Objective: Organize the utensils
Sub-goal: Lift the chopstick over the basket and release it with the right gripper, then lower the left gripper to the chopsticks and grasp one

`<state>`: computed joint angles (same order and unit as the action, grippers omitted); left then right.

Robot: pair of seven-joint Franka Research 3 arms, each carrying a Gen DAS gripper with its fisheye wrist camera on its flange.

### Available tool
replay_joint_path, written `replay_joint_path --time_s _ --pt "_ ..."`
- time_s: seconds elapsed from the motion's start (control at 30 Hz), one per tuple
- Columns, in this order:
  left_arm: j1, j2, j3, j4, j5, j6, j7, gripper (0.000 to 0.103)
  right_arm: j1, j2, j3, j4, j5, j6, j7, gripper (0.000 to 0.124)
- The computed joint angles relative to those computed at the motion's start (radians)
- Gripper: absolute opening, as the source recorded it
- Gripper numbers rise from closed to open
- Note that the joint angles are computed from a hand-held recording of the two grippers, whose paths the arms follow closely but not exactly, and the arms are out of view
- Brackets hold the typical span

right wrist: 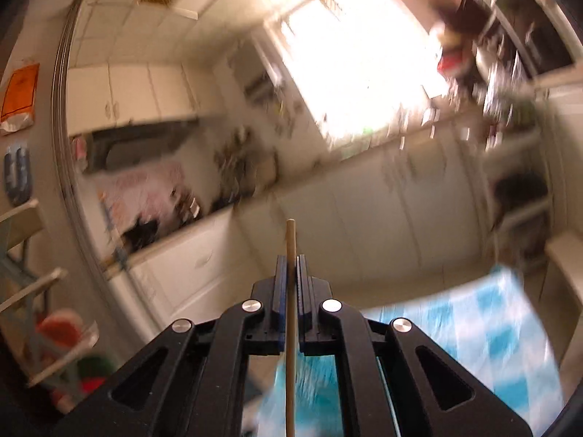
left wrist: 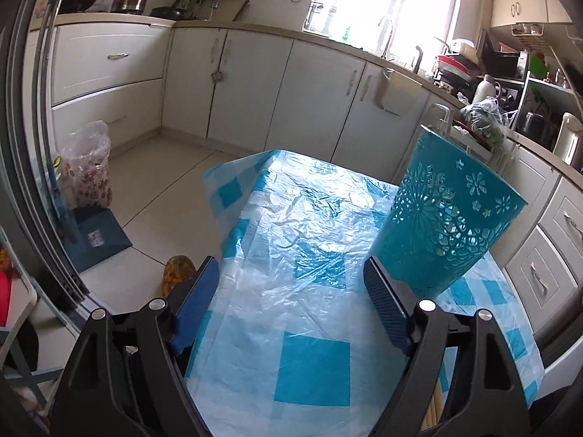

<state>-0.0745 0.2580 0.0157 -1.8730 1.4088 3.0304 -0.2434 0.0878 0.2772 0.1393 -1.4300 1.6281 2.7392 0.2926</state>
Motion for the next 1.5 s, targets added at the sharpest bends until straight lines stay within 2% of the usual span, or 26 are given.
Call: replay_joint_path --time_s 0.1,0.17,0.2,0.23,0.3,0.4,0.53,0.67,0.77,0.83,0.9,0.97,1.03,1.1,1.23,1.3,1.5 --pt "-0.003 0.008 0.003 0.005 0.009 0.011 -0.011 0.078 0.057 0.154 0.022 0.213 0.021 0.204 -0.041 0.006" --pt "-0.003 0.01 0.004 0.007 0.016 0.017 -0.017 0.078 0.079 0.237 0.02 0.308 -0.067 0.272 0.041 0.006" --pt "-0.001 0.011 0.003 0.007 0.011 0.02 -0.012 0.078 0.098 0.272 0.004 0.341 -0.142 0.295 0.121 0.006" --pt "-0.001 0.011 0.003 0.007 0.007 0.021 -0.008 0.078 0.132 0.314 -0.04 0.368 -0.263 0.298 0.257 0.006" --pt "0.001 0.014 0.002 0.007 -0.01 0.025 0.009 0.078 0.16 0.34 -0.084 0.363 -0.386 0.278 0.385 0.006" --pt "0.001 0.017 0.007 0.006 -0.032 0.037 0.021 0.078 0.136 0.313 -0.045 0.287 -0.414 0.281 0.362 0.006" --pt "-0.007 0.019 0.02 0.006 -0.043 0.048 0.017 0.078 0.112 0.283 -0.016 0.219 -0.478 0.264 0.396 0.006" --pt "-0.014 0.02 0.027 0.006 -0.042 0.047 0.014 0.079 0.069 0.232 0.044 0.139 -0.5 0.263 0.381 0.007" --pt "-0.015 0.02 0.029 0.006 -0.044 0.049 0.015 0.079 0.011 0.185 0.11 0.075 -0.478 0.264 0.338 0.014" --pt "-0.015 0.02 0.031 0.006 -0.043 0.05 0.011 0.079 -0.068 0.108 0.19 -0.015 -0.337 0.275 0.185 0.017" --pt "-0.015 0.019 0.031 0.005 -0.043 0.053 0.008 0.079 -0.113 0.019 0.216 -0.118 -0.161 0.266 0.013 0.019" --pt "-0.015 0.019 0.03 0.004 -0.046 0.052 0.012 0.08 -0.11 -0.051 0.192 -0.221 -0.137 0.246 -0.01 0.021" --pt "-0.018 0.017 0.032 0.003 -0.04 0.049 0.009 0.08 -0.081 -0.107 0.139 -0.341 -0.304 0.204 0.149 0.022" --pt "-0.017 0.018 0.031 0.003 -0.039 0.049 0.01 0.08 -0.031 -0.122 0.068 -0.423 -0.568 0.134 0.37 0.022" --pt "-0.019 0.015 0.03 0.002 -0.012 0.044 -0.012 0.081 0.05 -0.076 -0.041 -0.429 -0.847 0.009 0.625 0.022" --pt "-0.016 0.017 0.024 0.004 -0.015 0.041 -0.005 0.082 0.078 -0.036 -0.073 -0.398 -0.968 -0.036 0.717 0.022" --pt "-0.014 0.021 0.021 0.005 -0.041 0.045 0.022 0.083 0.096 0.026 -0.076 -0.353 -1.097 -0.062 0.805 0.022"
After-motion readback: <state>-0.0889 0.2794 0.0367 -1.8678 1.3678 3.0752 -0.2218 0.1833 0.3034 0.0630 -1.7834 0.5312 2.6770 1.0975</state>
